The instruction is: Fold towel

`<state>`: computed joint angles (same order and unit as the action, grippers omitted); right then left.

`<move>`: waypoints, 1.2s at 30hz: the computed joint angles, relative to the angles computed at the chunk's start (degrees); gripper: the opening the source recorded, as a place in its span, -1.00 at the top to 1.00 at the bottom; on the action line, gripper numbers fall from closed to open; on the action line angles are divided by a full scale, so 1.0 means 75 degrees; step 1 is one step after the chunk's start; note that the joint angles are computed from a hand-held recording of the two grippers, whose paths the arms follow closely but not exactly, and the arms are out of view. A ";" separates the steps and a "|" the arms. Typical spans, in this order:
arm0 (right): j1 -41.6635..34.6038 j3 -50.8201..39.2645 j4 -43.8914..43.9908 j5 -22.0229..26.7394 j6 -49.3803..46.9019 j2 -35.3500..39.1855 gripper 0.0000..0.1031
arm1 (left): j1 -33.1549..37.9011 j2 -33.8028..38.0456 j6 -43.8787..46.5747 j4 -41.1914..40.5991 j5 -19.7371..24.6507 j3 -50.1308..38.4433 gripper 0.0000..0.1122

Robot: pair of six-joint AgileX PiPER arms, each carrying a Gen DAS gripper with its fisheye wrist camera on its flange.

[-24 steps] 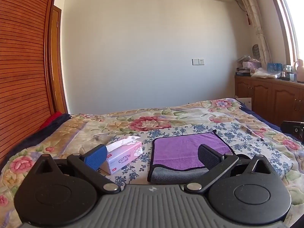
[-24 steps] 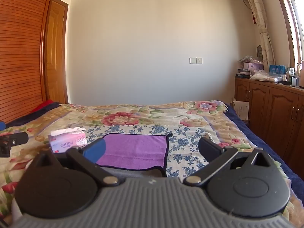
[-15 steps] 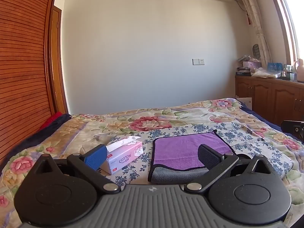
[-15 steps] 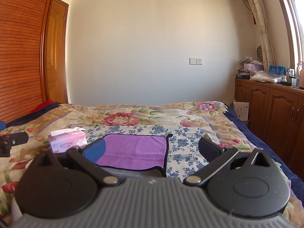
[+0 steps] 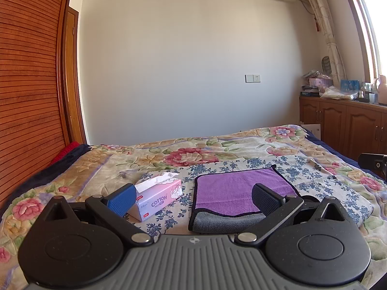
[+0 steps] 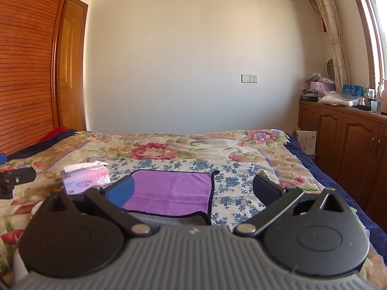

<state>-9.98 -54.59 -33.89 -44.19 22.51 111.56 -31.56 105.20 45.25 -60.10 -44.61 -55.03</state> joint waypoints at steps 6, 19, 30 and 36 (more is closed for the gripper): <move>0.0000 0.0013 0.0008 -0.0007 -0.0030 -0.0003 -1.00 | 0.0000 0.0003 -0.0007 -0.0002 -0.0002 0.0003 -0.84; -0.0025 0.0030 0.0031 -0.0083 -0.0078 0.0064 -1.00 | -0.0016 -0.0011 -0.0090 0.0028 -0.0037 0.0083 -0.84; -0.0003 0.0002 0.0044 -0.0039 -0.0063 0.0053 -1.00 | -0.0026 0.0025 -0.0098 0.0028 -0.0058 0.0072 -0.84; -0.0008 0.0019 0.0054 -0.0070 -0.0091 0.0067 -1.00 | -0.0019 0.0039 -0.0090 0.0022 -0.0055 0.0070 -0.84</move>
